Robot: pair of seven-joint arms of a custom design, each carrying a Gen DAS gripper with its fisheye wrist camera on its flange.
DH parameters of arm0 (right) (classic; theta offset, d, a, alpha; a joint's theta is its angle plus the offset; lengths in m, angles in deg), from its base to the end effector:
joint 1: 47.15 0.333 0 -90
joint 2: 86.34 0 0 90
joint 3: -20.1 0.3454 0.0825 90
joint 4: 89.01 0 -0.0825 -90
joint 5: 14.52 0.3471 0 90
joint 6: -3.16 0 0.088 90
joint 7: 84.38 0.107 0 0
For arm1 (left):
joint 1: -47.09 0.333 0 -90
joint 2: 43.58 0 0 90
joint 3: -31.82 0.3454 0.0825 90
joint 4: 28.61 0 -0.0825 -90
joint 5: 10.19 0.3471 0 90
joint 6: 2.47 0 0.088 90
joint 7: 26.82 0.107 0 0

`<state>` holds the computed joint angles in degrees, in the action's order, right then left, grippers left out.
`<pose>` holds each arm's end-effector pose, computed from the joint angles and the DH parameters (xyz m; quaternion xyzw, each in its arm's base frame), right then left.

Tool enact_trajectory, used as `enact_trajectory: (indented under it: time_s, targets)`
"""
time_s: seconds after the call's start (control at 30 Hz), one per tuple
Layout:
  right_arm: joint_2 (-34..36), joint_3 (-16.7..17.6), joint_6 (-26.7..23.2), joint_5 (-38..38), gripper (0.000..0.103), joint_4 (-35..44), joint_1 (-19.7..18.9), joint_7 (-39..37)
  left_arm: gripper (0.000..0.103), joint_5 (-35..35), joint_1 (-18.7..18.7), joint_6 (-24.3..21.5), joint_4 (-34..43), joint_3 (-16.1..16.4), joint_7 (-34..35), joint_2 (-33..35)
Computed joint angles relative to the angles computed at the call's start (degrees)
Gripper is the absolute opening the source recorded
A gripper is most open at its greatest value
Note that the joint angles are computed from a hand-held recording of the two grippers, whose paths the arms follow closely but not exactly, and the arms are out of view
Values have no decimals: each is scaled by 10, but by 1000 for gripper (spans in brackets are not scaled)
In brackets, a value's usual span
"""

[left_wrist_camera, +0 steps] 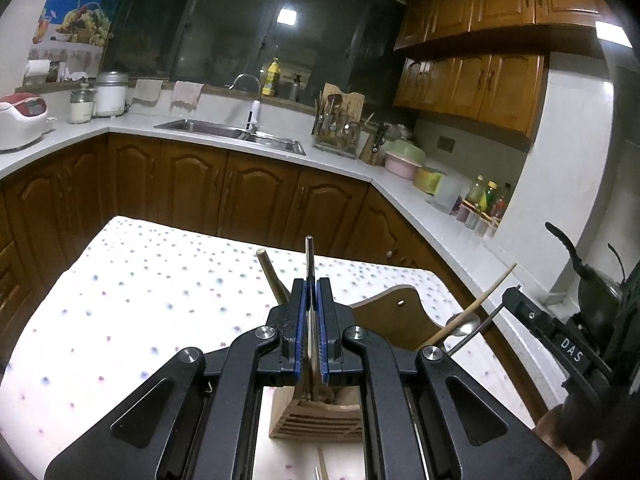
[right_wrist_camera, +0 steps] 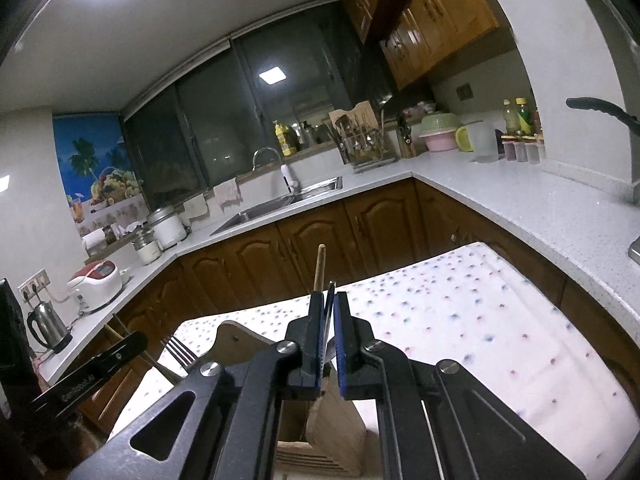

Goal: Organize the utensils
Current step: 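Open both grippers to release the steel chopsticks and withdraw from the holder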

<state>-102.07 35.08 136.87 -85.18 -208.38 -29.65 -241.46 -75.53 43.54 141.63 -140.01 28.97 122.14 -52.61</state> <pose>0.4021 0.2580 0.6445 -0.3466 0.7457 -0.3822 0.4217 0.5172 -0.0525 0.6671 -0.4564 0.7072 -0.5212 0.1412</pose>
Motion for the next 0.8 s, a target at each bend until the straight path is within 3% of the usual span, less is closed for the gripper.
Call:
enact_trajectory:
  time_s: [0.13, 0.2, 0.23, 0.27, 0.3, 0.4, 0.47, 0.57, 0.8]
  targets:
    - [-4, -3, 13, 0, 11, -4, -1, 9, 5, 11, 5, -31, 8, 6, -17, 1]
    - [-10, -2, 16, -1, 19, -8, -2, 15, 12, 11, 8, -52, 14, 10, -22, 0]
    - [-16, -1, 19, -4, 31, -11, -3, 20, 16, 10, 10, -61, 15, 11, -24, -3]
    - [-22, -1, 24, -9, 48, -15, -5, 26, 29, 4, 12, -67, 13, 14, -22, -9]
    - [-28, 3, 23, -14, 55, -18, -6, 32, 39, -2, 12, -67, 10, 15, -19, -14]
    - [-48, 17, 10, -24, 69, -24, -9, 43, 49, -21, 14, -75, -1, 25, -7, -35]
    - [-62, 23, 5, -24, 84, -31, -11, 50, 56, -22, 17, -80, -10, 31, -11, -50]
    - [-83, 33, 4, -23, 92, -47, -12, 66, 71, -14, 23, -84, -30, 41, -34, -71]
    - [-119, 65, -13, 8, 99, -84, -4, 80, 78, 17, 38, -101, -90, 66, -51, -115]
